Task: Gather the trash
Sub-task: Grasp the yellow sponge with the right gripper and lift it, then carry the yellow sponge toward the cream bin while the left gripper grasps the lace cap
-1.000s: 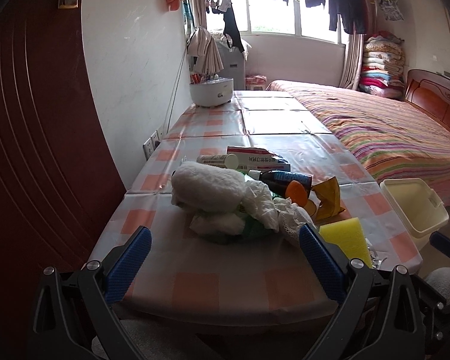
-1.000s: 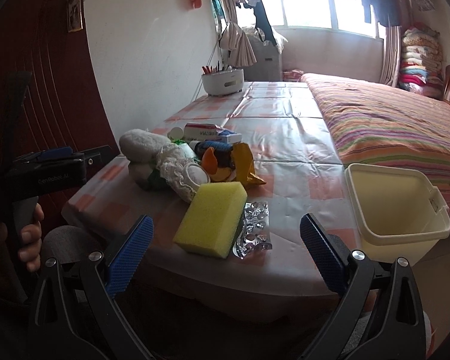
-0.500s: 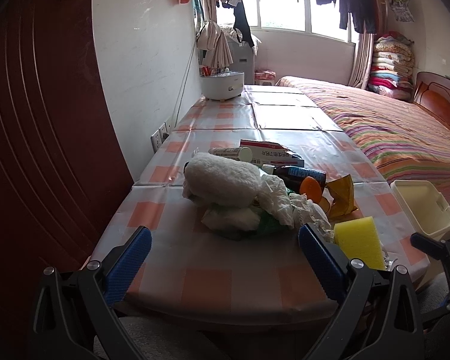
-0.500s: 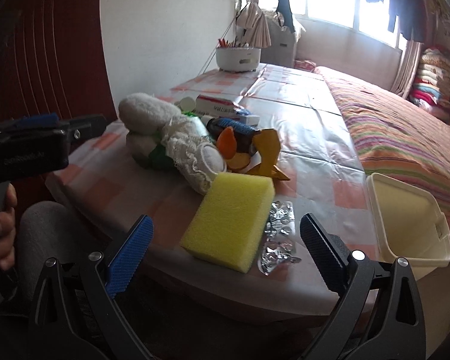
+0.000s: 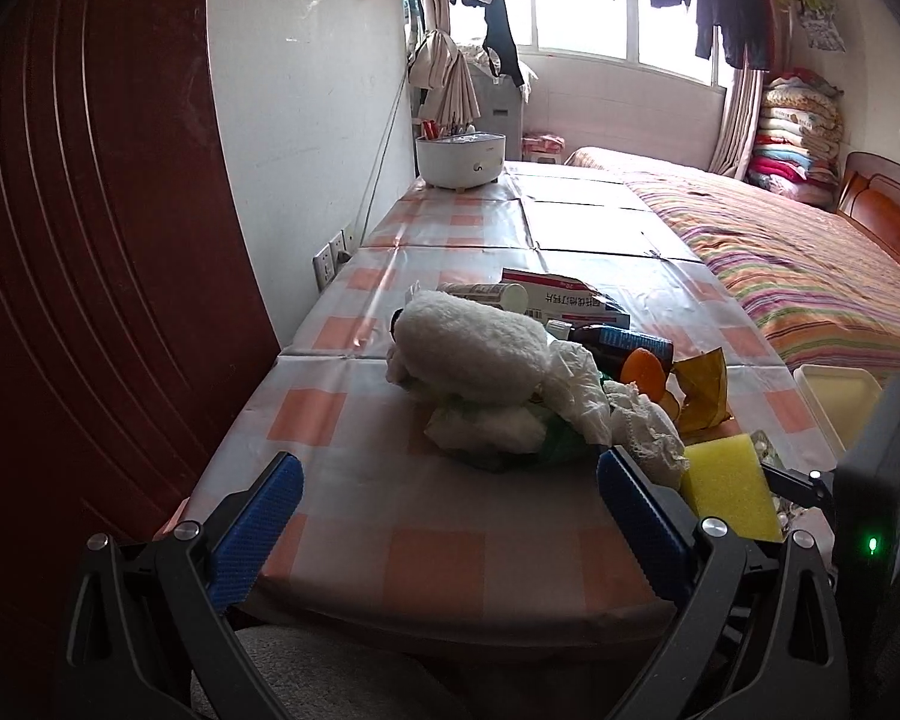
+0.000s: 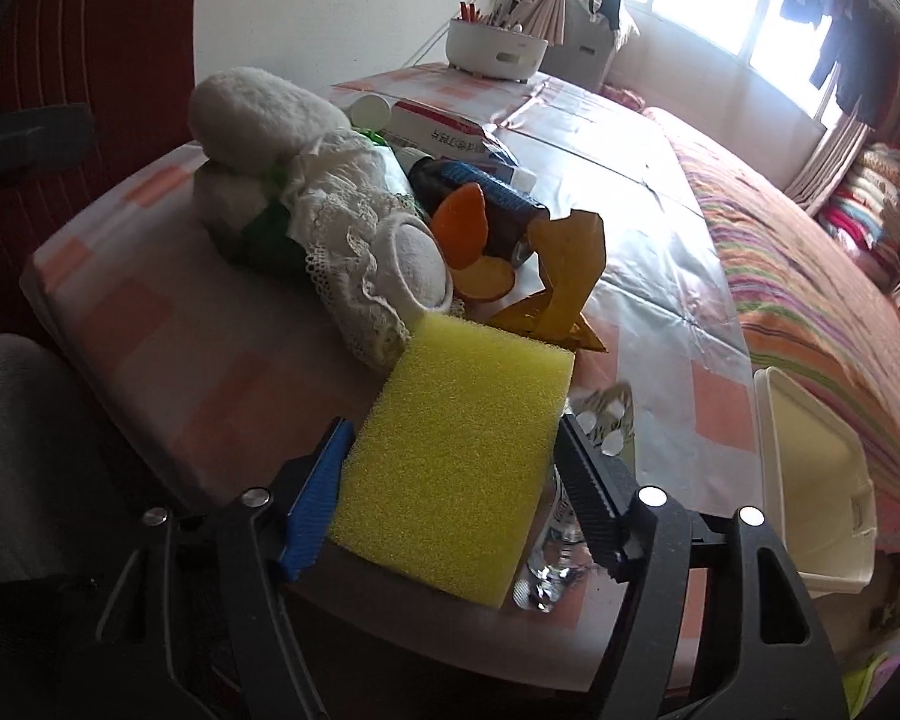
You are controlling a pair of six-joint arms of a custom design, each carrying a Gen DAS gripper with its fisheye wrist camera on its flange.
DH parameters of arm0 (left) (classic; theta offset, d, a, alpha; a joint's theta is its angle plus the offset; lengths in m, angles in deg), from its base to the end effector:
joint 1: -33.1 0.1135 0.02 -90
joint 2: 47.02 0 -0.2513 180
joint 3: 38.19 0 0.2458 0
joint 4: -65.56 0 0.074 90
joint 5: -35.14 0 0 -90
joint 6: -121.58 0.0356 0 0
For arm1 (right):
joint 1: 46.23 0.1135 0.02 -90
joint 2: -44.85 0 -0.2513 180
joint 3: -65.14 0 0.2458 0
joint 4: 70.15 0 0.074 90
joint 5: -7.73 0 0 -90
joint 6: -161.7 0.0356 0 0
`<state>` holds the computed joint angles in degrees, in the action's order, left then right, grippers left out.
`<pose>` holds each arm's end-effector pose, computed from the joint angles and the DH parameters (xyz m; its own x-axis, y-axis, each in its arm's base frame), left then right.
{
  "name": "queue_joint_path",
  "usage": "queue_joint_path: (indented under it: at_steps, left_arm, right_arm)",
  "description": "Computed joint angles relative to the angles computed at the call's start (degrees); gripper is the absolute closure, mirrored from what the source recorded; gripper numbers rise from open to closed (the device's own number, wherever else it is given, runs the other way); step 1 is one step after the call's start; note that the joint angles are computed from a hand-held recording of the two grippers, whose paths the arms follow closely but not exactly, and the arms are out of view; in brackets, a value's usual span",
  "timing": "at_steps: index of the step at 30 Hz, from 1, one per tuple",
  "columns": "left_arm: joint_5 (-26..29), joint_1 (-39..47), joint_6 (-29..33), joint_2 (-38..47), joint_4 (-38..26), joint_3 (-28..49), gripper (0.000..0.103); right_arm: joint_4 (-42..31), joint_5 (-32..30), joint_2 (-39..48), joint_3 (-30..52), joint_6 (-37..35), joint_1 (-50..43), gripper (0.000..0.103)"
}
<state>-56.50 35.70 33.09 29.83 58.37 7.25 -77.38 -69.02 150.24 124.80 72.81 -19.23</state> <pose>0.2579 0.0127 0.1617 -0.6248 -0.0020 -0.7808 -0.0512 0.9979 0.0384 0.2921 0.1397 0.0931 -0.7173 -0.3443 -0.6058 -0.3051 0.9368 -0.1712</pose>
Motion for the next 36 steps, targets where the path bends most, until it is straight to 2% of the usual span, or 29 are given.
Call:
queue_joint_path:
  at_steps: [7,12,17,24,29,36]
  left_arm:
    - [-1.0,-1.7,-0.2,0.0,-0.4,0.4,0.007]
    - [-0.2,-3.0,-0.5,0.5,-1.6,1.5,0.007]
    - [3.7,-4.3,-1.5,3.0,-4.3,4.3,0.007]
    - [8.3,-7.9,-3.5,9.8,-8.6,9.8,0.007]
    - [9.4,-10.0,-6.4,14.4,-10.7,13.9,0.007]
    - [15.1,-11.6,-12.6,20.3,-13.2,20.1,0.007]
  right_arm:
    - [3.4,-3.9,-4.8,-1.9,-0.7,-3.9,0.048]
    - [4.5,-10.4,-9.9,-2.7,1.0,-8.8,0.048]
    - [6.5,-14.5,-14.9,-4.8,2.3,-13.2,0.048]
    - [7.6,-19.9,-16.3,-5.8,3.6,-19.1,0.048]
    - [9.1,-21.4,-18.4,-8.4,3.7,-21.4,0.048]
    - [10.5,-24.7,-20.3,-11.0,3.3,-24.7,0.048]
